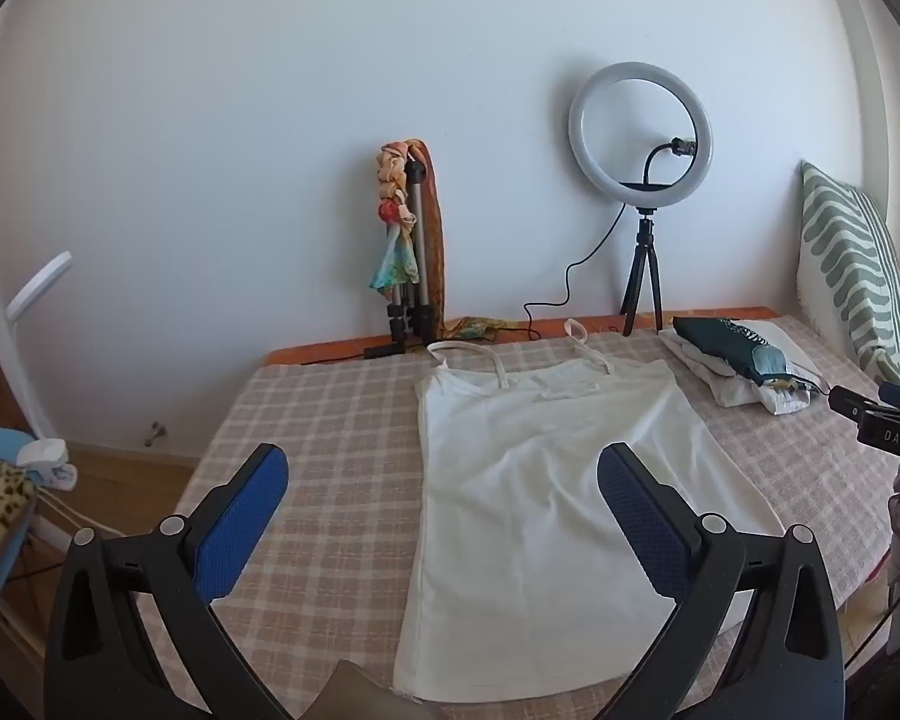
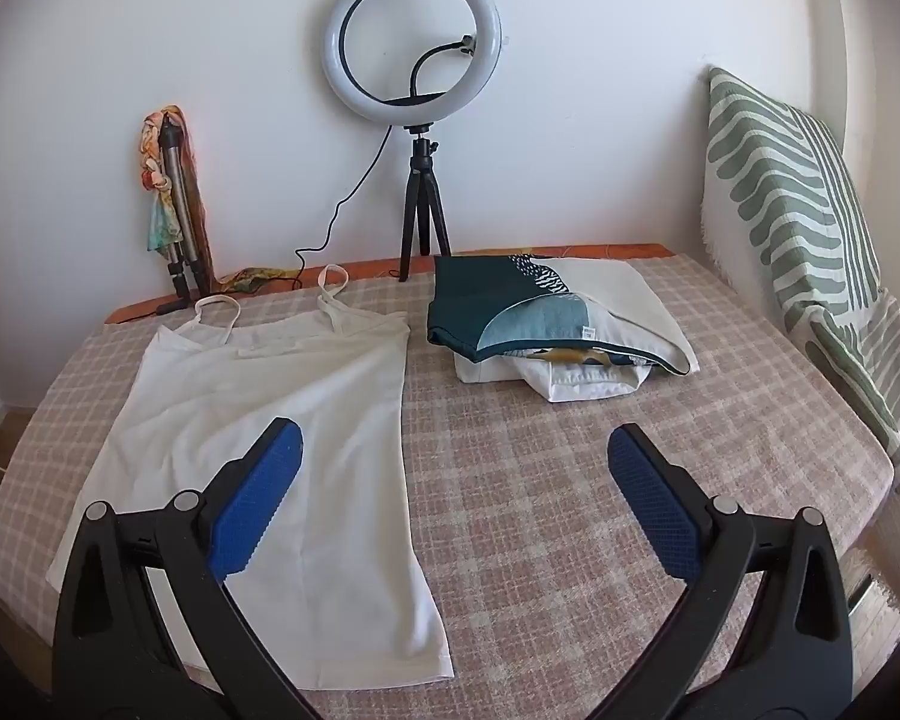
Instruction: Fold small clothes
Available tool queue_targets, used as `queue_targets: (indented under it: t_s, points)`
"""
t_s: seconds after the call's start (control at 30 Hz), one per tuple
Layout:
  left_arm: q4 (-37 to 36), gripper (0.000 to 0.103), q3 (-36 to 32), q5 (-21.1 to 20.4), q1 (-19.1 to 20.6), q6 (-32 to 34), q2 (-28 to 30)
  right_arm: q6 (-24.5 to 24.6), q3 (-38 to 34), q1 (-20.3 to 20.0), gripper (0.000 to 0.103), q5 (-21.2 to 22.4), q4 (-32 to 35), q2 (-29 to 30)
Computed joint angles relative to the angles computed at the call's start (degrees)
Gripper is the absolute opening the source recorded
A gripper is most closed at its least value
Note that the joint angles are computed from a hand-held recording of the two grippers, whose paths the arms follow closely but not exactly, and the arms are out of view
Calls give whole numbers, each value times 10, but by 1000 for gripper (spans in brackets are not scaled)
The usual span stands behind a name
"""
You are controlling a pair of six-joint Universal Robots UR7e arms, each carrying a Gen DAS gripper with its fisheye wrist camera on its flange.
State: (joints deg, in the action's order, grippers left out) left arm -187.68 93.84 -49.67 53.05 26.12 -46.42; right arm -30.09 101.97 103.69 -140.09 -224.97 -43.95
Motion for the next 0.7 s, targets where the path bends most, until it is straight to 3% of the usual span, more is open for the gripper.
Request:
queue_targets:
  t_s: [0.7]
  points:
    - [27,103,-2,11,4,-29,2,-50,-17,6,103,0,-56,17]
